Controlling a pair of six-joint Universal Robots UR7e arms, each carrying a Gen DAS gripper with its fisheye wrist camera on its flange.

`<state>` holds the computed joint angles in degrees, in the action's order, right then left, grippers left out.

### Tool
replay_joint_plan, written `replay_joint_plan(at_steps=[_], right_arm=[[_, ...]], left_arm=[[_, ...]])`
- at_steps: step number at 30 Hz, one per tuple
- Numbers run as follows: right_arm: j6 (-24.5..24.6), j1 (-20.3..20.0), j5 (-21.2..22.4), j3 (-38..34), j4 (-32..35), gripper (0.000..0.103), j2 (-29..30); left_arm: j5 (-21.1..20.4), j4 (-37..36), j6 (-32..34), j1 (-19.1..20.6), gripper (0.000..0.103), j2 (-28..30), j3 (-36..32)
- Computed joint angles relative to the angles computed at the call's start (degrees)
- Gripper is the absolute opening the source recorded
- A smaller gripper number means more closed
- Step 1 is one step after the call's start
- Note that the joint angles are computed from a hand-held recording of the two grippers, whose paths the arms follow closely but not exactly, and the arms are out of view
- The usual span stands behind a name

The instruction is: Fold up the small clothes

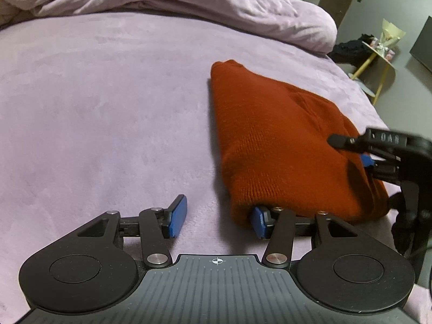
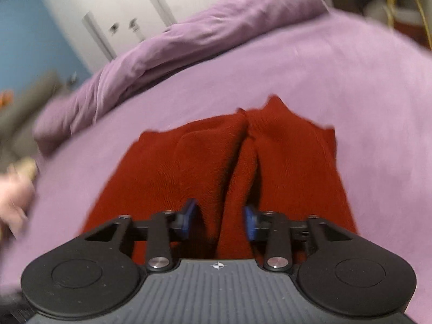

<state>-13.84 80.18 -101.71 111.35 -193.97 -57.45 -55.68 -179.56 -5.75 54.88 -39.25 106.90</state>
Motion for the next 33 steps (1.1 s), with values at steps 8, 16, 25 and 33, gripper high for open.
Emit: replay_joint_plan(at_steps=[8, 16, 25, 33], right_arm=[[-16.32, 7.67, -14.24, -6.18, -6.42, 0.013, 6.61], [-32.5, 8.4, -22.11, -8.53, -20.44, 0.012, 10.76], [-22.06, 5.15, -21.89, -3.62, -24.5, 0.036, 7.35], [8.13, -2.83, -3.56, 17.93, -17.53, 0.041, -10.1]], left_arm=[[7.56, -2.79, 6.06, -3.85, 0.056, 2.03, 0.39], [4.14, -1.17, 4.79, -4.59, 0.063, 2.35, -0.22], [0.83, 4.45, -0.87, -3.13, 0.06, 1.57, -1.42], [1.14, 4.12, -2.32, -4.08, 0.06, 2.38, -1.55]])
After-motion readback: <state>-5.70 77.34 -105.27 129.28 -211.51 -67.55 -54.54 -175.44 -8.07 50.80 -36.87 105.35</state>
